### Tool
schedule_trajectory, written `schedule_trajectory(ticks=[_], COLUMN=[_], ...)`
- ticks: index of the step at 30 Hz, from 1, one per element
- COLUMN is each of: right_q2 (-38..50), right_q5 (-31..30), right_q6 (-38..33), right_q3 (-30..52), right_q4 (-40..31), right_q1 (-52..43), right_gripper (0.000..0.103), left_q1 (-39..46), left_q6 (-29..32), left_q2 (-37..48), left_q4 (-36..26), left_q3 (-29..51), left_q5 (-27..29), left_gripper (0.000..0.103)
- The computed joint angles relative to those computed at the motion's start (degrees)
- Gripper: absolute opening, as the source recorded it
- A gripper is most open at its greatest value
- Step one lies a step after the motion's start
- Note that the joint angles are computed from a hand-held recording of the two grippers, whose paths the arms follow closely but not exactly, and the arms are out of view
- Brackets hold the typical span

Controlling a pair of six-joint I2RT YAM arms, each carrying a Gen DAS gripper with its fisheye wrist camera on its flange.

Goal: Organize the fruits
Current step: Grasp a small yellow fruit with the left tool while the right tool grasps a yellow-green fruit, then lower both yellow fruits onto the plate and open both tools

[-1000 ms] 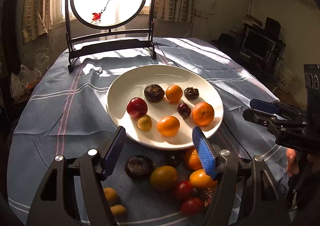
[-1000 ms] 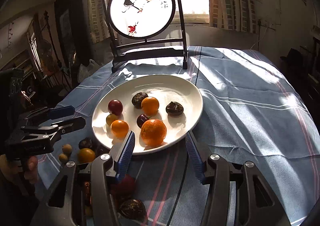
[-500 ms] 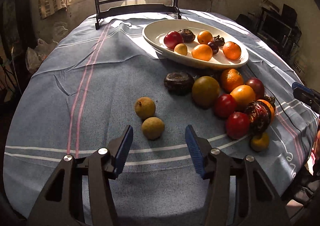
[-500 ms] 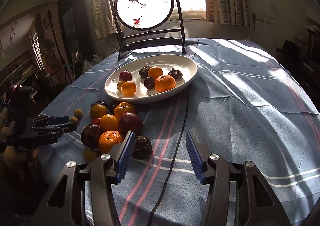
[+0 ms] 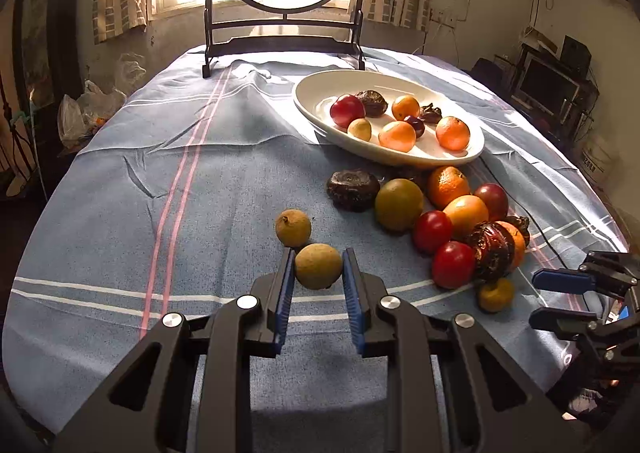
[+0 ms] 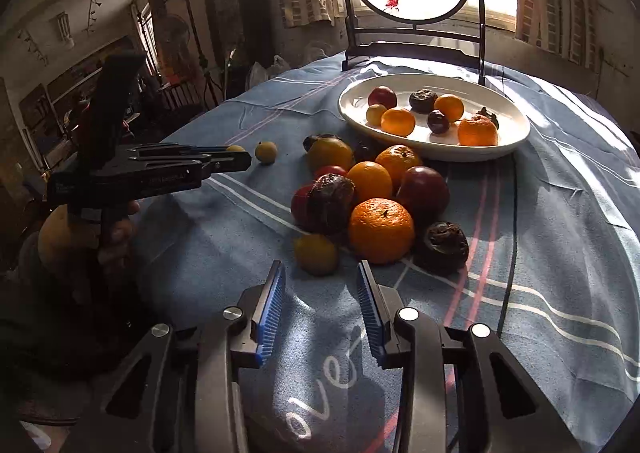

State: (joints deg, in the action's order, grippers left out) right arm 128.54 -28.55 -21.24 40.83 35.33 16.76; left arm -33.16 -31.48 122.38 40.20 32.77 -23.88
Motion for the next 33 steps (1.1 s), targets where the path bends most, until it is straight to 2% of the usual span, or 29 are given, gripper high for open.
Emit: schedule_trajectory(ticks=[5, 7, 10, 15, 19, 22, 25, 30, 33], right_q2=[2.28, 3.33, 3.48, -1.48, -5.99, -6.13, -2.7, 5.27, 8.23], right_q5=[3.59, 5.01, 5.3, -3.48, -9.34, -7.34, -5.14, -0.4, 1.14], right_q6=[2.75, 3.64, 3.85, 2.11, 4.26, 7.36, 10.12, 11.81, 12.99], right_q3=[2.86, 4.91, 4.3, 0.51, 2.68, 8.6, 17.91, 32.18, 35.82], right_q4=[0.16, -2.11, -0.83, -1.18, -4.77, -7.09, -11.69, -18.74, -19.15], right_q1=[3.46, 4.28, 4.38, -0.24, -5.78, -7.25, -6.85, -3.94, -3.25], right_gripper=[0.034, 0.034, 0.027, 0.027, 0.027, 0.027, 0.027, 0.028, 0.029], left_q1=[-0.24, -0.35, -0.54, -1.07, -0.73, 1.41, 3.9, 6.7, 7.77], left_q6=[-0.13, -0.28, -0.38, -0.09, 2.35, 5.04, 7.33, 9.69, 10.13], left_q2=[-0.36, 0.0, 0.24, -1.05, -3.05, -3.32, -1.89, 4.52, 8.78], left_q4=[1.61, 2.09, 2.77, 4.2, 3.05, -0.45, -5.57, -17.1, -22.26], left_q3=[-1.31, -1.46, -1.77, -2.88, -1.19, 3.74, 11.42, 27.73, 35.22], left_q5=[0.11, 0.35, 0.58, 0.86, 1.68, 4.48, 7.58, 11.86, 12.79], left_gripper=[0.023, 0.023, 0.023, 0.023, 0.023, 0.023, 0.023, 0.023, 0.024])
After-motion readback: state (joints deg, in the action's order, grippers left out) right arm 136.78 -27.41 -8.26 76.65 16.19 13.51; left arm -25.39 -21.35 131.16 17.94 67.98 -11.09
